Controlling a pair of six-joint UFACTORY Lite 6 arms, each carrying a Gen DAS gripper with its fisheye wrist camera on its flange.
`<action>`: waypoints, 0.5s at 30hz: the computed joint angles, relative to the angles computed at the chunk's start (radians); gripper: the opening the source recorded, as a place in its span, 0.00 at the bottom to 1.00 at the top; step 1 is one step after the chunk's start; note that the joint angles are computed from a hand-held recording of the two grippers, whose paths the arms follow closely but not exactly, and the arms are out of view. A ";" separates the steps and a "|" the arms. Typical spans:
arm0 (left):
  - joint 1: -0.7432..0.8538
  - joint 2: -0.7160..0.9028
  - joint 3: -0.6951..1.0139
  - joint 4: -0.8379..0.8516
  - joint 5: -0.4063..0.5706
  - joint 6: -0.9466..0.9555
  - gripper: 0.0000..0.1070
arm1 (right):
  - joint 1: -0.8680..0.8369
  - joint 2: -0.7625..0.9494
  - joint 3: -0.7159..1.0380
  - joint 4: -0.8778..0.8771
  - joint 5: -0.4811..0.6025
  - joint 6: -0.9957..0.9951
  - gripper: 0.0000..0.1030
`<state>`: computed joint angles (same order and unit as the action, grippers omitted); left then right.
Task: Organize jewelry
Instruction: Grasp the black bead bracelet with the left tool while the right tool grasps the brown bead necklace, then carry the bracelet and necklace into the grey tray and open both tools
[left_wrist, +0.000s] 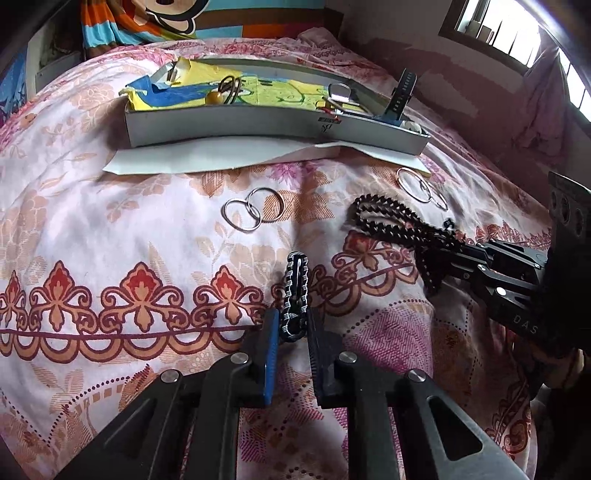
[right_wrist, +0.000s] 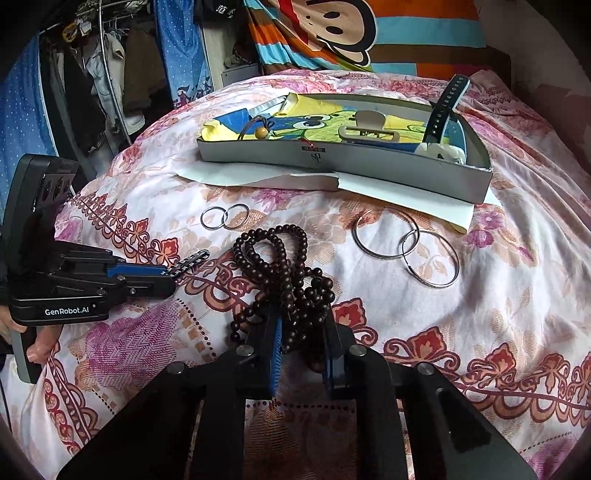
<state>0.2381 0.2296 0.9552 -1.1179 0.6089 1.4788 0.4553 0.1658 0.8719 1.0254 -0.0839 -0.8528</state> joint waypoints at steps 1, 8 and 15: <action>0.002 -0.010 -0.006 -0.009 0.000 0.008 0.14 | 0.006 -0.009 -0.004 0.036 -0.013 -0.037 0.11; 0.025 -0.074 -0.037 -0.070 -0.010 0.036 0.14 | 0.054 -0.086 -0.024 0.188 -0.120 -0.221 0.09; 0.018 -0.143 -0.035 -0.113 -0.038 0.032 0.14 | 0.028 -0.148 0.035 0.222 -0.122 -0.302 0.09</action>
<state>0.2564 0.0864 0.9203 -1.2312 0.5704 1.5108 0.4834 0.0181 0.9072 1.2471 -0.2058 -1.1550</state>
